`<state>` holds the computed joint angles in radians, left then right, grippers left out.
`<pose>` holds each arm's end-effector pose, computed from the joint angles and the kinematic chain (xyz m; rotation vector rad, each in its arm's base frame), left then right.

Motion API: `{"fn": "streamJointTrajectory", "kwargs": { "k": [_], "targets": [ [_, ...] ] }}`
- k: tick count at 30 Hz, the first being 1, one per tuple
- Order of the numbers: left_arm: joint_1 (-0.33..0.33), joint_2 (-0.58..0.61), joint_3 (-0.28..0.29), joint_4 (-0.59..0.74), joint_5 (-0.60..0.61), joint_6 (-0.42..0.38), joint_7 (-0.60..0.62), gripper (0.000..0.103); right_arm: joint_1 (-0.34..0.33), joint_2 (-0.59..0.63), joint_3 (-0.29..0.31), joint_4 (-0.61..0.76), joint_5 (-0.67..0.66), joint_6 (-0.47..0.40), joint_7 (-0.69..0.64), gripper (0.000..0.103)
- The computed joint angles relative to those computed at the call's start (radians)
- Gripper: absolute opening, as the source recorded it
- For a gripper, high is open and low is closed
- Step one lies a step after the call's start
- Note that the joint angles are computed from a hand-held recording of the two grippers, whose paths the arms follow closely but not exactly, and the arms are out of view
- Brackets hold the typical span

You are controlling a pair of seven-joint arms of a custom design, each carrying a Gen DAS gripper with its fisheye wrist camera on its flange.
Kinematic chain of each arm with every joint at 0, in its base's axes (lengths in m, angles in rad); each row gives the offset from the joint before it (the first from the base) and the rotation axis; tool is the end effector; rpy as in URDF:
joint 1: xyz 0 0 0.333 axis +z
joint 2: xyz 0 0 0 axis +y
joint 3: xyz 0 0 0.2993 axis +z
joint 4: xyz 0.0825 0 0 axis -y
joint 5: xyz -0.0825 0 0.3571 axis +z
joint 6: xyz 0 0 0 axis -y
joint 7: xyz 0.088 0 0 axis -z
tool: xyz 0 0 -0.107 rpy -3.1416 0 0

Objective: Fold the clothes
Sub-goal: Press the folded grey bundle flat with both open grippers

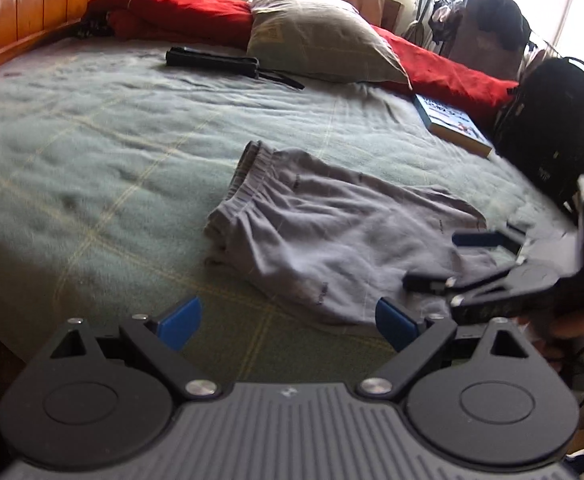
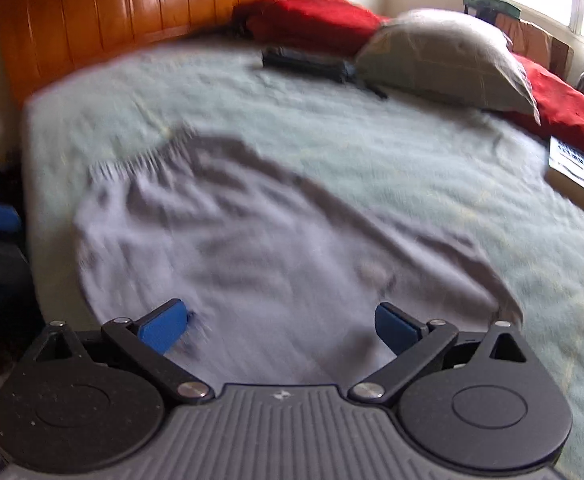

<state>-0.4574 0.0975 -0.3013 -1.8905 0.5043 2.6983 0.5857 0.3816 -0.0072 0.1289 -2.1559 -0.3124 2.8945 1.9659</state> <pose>0.4324 -0.4234 0.5290 -1.7580 2.0215 -1.0255 0.4798 0.2897 0.4856 -2.0366 1.3658 -0.5369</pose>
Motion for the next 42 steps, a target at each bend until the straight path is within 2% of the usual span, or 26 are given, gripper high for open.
{"fn": "streamJointTrajectory", "kwargs": {
  "k": [4, 9, 12, 14, 16, 19, 24, 26, 31, 35, 38, 40, 42],
  "targets": [
    [0.014, 0.008, 0.005, -0.021, -0.027, 0.067, 0.012, 0.094, -0.012, -0.06, 0.007, -0.047, -0.032, -0.034, 0.055, 0.103],
    [0.058, 0.077, -0.034, 0.02, -0.199, 0.228, 0.234, 0.094, -0.054, -0.129, 0.043, -0.101, -0.064, -0.033, 0.112, 0.103],
    [0.088, 0.173, -0.089, 0.119, -0.313, 0.251, 0.4, 0.094, -0.074, -0.142, 0.069, -0.115, -0.076, -0.048, 0.137, 0.103],
    [0.108, 0.238, -0.131, 0.19, -0.385, 0.229, 0.493, 0.094, -0.079, -0.144, 0.079, -0.119, -0.081, -0.058, 0.147, 0.103],
    [0.112, 0.283, -0.151, 0.234, -0.436, 0.201, 0.548, 0.094, -0.08, -0.145, 0.08, -0.122, -0.074, -0.06, 0.147, 0.103],
    [0.085, 0.288, -0.122, 0.237, -0.463, 0.139, 0.544, 0.094, -0.079, -0.152, 0.078, -0.132, -0.059, -0.056, 0.14, 0.103],
    [0.09, 0.212, -0.116, 0.145, -0.498, 0.193, 0.584, 0.094, -0.088, -0.164, 0.073, -0.157, -0.012, -0.02, 0.132, 0.103],
    [0.072, 0.213, -0.09, 0.164, -0.469, 0.197, 0.584, 0.094, -0.1, -0.171, 0.081, -0.166, -0.012, 0.004, 0.148, 0.103],
    [0.044, 0.295, -0.048, 0.289, -0.43, 0.111, 0.557, 0.095, -0.128, -0.189, 0.107, -0.185, -0.019, 0.024, 0.175, 0.103],
    [0.07, 0.294, -0.067, 0.253, -0.469, 0.123, 0.551, 0.094, -0.138, -0.199, 0.111, -0.199, -0.008, 0.027, 0.18, 0.103],
    [0.094, 0.254, -0.096, 0.215, -0.499, 0.141, 0.599, 0.095, -0.142, -0.196, 0.105, -0.207, 0.02, 0.053, 0.177, 0.103],
    [0.09, 0.249, -0.09, 0.206, -0.494, 0.176, 0.609, 0.096, -0.135, -0.195, 0.098, -0.216, 0.054, 0.086, 0.166, 0.103],
    [0.084, 0.263, -0.084, 0.222, -0.493, 0.158, 0.6, 0.098, -0.113, -0.197, 0.081, -0.228, 0.112, 0.113, 0.125, 0.103]
  ]
}}
